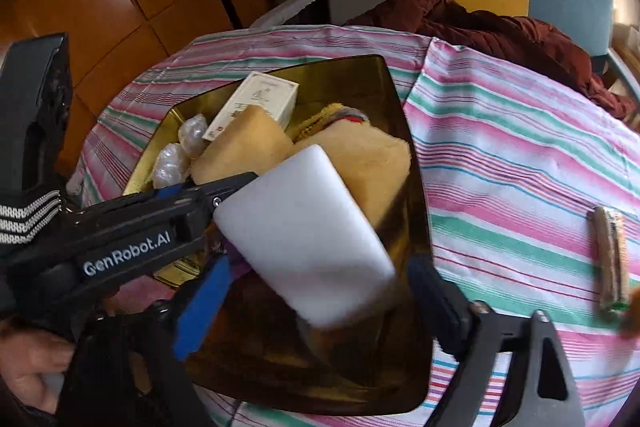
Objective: Organize objects
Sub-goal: 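Carry the yellow sponge and white eraser into the gold tray and release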
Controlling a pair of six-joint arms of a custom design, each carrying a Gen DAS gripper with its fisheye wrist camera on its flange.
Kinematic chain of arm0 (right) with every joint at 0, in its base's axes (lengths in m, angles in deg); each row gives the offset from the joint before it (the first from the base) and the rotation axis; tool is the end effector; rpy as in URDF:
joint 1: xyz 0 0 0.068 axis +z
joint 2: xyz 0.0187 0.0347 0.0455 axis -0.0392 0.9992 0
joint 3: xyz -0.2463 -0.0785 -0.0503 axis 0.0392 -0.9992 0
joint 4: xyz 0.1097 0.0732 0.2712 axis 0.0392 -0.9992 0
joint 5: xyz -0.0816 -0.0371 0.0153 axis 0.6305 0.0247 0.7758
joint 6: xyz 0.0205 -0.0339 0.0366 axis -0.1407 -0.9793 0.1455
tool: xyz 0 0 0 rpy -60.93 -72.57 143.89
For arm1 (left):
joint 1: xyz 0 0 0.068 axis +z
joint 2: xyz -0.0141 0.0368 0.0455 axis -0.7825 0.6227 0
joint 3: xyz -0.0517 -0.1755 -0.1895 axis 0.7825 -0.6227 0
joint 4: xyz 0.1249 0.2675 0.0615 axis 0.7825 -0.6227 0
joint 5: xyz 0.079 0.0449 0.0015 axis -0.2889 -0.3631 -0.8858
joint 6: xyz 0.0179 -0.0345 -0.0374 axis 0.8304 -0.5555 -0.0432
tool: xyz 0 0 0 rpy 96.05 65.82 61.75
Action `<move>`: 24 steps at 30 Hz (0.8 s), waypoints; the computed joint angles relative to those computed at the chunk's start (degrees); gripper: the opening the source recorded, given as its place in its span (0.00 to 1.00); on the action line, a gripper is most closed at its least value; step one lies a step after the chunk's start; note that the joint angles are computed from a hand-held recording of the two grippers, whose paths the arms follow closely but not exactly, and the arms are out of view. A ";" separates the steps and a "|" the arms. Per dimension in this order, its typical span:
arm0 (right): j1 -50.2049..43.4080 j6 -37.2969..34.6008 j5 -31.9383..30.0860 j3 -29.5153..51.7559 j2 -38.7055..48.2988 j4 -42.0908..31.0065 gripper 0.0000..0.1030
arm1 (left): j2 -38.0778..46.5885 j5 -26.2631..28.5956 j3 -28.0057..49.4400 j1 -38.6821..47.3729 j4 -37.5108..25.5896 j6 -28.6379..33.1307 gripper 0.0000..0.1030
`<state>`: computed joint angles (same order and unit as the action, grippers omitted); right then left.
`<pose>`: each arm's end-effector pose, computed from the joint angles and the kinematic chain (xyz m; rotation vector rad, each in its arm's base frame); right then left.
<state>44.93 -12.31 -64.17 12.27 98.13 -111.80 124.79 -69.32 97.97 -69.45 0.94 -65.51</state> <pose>0.2392 0.2470 0.1836 -0.0456 2.5600 0.3323 0.2915 -0.1043 0.1990 0.2029 2.5397 -0.5597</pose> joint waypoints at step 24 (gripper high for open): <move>6.52 5.60 9.72 -1.27 -6.33 -6.16 1.00 | -24.86 -15.18 -9.82 1.02 -3.61 6.61 0.46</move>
<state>51.45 -6.71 -54.45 11.00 91.79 -117.96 99.93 -84.50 88.15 -68.43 -2.67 -58.89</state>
